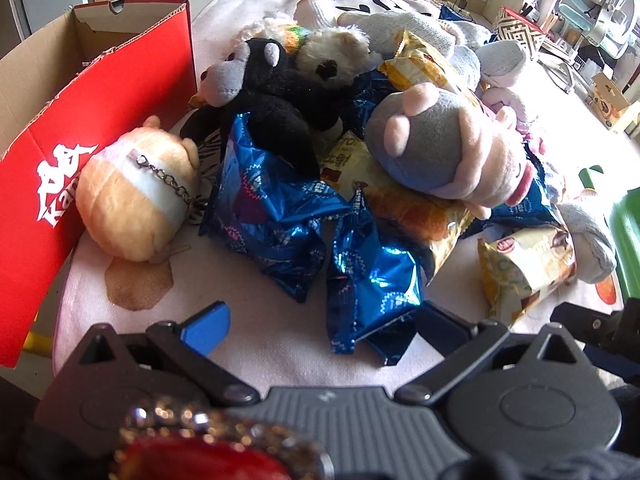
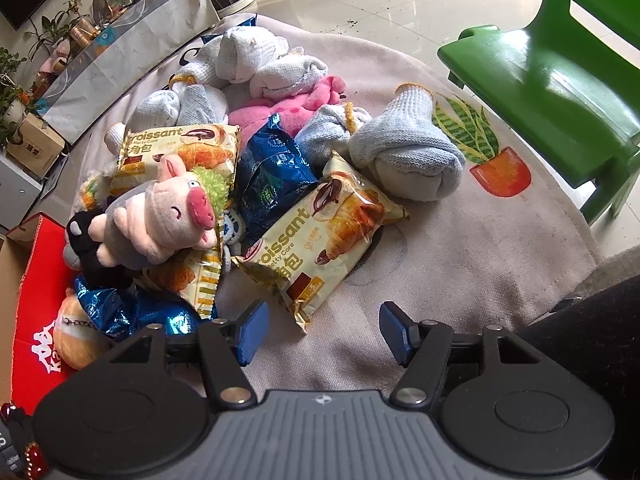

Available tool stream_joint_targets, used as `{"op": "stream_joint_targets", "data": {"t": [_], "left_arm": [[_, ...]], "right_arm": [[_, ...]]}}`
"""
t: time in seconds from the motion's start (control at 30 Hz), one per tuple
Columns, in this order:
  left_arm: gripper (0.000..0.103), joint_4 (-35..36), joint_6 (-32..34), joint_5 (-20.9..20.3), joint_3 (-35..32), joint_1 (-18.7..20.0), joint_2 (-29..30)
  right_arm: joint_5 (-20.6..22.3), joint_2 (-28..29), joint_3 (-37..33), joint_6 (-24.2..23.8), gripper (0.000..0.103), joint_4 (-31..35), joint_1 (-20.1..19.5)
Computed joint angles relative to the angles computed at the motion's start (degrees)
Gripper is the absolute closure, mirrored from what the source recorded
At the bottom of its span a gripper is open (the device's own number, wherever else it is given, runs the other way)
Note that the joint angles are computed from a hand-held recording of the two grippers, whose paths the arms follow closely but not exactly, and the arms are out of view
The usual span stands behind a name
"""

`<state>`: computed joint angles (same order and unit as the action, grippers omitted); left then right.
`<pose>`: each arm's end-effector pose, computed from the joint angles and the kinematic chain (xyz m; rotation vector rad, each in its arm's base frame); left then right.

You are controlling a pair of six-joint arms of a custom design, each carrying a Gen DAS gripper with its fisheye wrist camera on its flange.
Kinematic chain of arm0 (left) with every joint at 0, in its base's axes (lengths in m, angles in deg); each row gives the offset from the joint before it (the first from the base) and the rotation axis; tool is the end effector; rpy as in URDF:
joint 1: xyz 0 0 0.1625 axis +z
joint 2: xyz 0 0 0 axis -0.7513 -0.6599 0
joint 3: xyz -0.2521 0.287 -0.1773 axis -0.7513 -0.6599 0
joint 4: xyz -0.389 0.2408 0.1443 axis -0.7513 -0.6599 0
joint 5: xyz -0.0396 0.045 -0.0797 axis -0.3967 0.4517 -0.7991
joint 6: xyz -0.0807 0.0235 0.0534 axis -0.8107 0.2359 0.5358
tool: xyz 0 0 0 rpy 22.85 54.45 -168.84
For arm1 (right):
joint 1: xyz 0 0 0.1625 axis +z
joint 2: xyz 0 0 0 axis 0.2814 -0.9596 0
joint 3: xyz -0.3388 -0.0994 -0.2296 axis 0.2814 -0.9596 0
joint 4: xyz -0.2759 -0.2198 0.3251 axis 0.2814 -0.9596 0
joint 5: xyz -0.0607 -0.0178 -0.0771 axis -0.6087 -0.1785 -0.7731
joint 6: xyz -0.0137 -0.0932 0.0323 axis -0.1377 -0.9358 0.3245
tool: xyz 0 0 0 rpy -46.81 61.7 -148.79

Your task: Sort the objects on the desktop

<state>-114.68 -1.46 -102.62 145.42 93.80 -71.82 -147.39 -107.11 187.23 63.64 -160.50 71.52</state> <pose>-0.2987 -0.5974 0.0083 -0.1341 2.3414 -0.7025 0.0654 -0.6255 0.2737 0.0733 -2.5612 0.5958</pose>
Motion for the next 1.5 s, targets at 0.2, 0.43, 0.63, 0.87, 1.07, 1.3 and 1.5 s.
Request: {"op": "stream_joint_targets", "data": {"t": [0.2,0.43,0.63,0.87,1.07,1.3,1.5], "left_arm": [[0.001,-1.4,1.9,-0.4,0.1,-0.2,0.1],[0.001,-2.1,3.1,-0.7,0.2,-0.5,0.2],[0.001,-2.5,3.6,-0.7,0.6,-0.9,-0.2],[0.001,-2.2,3.5,-0.2,1.1,-1.5,-0.7],[0.001,-1.6,3.1,0.3,1.6,-1.9,-1.3],[0.0,-0.6,2.2,0.7,2.0,-2.3,-1.8],[0.0,0.4,1.5,1.1,2.3,-2.6,-2.2]], "right_arm": [[-0.2,0.1,0.0,-0.1,0.04,0.1,0.1],[-0.4,0.3,-0.1,-0.4,0.039,0.2,0.1],[-0.8,0.3,0.0,-0.9,0.039,0.0,0.3],[-1.1,0.4,0.0,-1.4,0.039,-0.1,0.3],[-2.0,0.7,0.0,-2.2,0.039,-0.2,0.6],[-2.8,1.0,0.1,-2.9,0.039,-0.6,0.8],[-2.9,1.0,0.1,-3.3,0.039,-0.7,0.8]]}}
